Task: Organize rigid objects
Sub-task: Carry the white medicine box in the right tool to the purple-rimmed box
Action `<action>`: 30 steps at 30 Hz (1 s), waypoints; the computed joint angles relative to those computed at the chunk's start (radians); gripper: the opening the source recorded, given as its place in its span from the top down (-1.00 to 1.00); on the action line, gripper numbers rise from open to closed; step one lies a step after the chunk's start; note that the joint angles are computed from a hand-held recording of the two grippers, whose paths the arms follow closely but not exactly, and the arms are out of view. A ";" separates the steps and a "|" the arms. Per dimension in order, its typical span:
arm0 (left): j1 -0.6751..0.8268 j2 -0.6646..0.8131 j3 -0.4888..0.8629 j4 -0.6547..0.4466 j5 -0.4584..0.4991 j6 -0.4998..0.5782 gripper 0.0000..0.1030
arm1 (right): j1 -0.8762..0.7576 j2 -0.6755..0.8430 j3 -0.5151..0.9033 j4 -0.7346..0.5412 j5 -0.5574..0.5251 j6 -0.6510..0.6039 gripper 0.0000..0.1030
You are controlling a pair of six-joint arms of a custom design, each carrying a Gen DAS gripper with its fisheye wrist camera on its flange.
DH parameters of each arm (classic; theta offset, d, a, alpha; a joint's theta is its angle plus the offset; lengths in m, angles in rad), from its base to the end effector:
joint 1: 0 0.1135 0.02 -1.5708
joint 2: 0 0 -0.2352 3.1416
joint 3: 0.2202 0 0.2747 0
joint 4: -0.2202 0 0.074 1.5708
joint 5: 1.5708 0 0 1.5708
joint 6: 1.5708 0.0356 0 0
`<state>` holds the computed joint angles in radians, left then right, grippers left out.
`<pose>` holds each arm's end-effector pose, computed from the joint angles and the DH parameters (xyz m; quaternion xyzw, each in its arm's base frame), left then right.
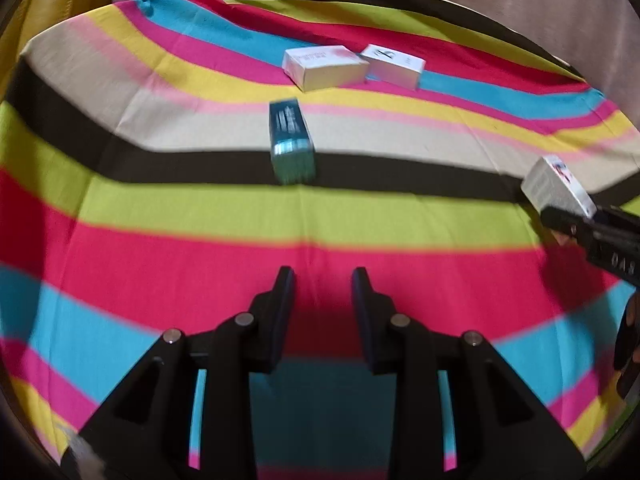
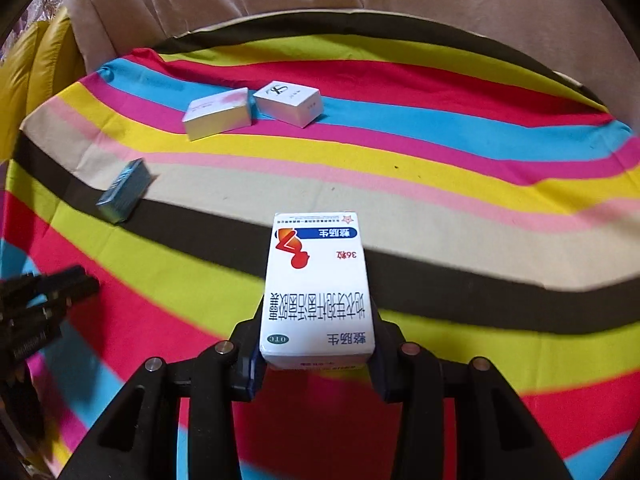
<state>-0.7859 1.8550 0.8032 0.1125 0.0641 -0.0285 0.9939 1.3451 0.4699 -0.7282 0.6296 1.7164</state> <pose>0.2356 -0.2391 0.0479 0.3605 0.8791 -0.1509 0.2729 0.1168 0.1410 0.0727 0.3313 0.8911 -0.0814 0.2991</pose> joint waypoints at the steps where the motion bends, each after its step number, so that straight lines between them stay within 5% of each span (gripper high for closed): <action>1: -0.001 -0.027 -0.036 0.005 0.004 -0.001 0.34 | 0.031 0.024 0.023 -0.021 0.000 0.043 0.19; 9: 0.001 -0.219 -0.254 0.027 0.015 0.016 0.34 | 0.266 0.233 0.234 -0.197 -0.018 0.381 0.19; 30: 0.028 -0.569 -0.498 -0.054 0.034 0.041 0.34 | 0.456 0.472 0.520 -0.368 -0.128 0.580 0.19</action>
